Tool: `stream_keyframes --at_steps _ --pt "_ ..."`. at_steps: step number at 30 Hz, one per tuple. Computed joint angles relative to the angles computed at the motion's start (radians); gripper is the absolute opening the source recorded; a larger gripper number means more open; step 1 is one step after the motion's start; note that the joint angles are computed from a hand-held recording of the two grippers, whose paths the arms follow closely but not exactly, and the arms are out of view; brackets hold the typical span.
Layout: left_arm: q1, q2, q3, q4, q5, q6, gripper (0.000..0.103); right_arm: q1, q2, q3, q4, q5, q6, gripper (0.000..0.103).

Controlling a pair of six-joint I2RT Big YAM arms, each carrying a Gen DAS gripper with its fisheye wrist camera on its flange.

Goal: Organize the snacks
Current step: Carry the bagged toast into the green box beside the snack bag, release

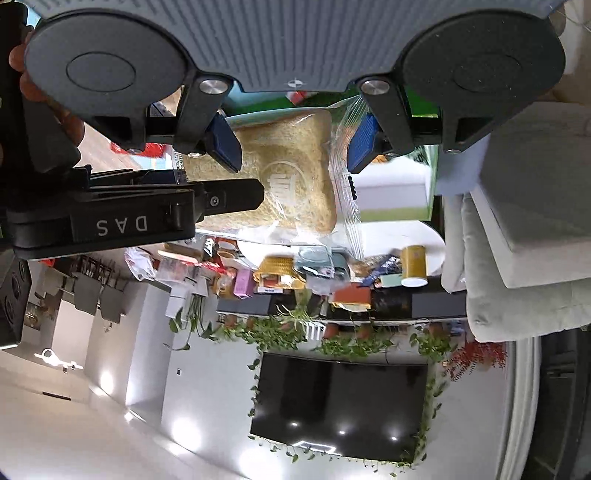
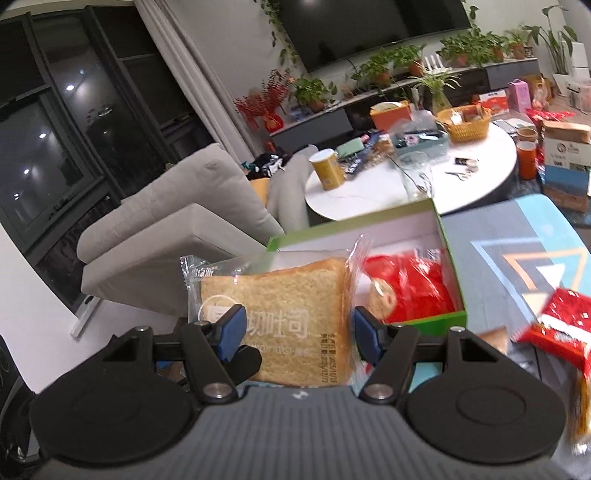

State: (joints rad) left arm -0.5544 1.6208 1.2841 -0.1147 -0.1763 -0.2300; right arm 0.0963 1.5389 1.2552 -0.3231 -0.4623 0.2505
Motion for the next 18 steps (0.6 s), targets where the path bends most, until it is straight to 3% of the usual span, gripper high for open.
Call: stream_keyframes --at_steps 18 --pt "0.115 0.156 0.189 -0.019 0.04 0.024 0.06 0.042 0.201 0.245 -0.034 0.009 -0.001 0.053"
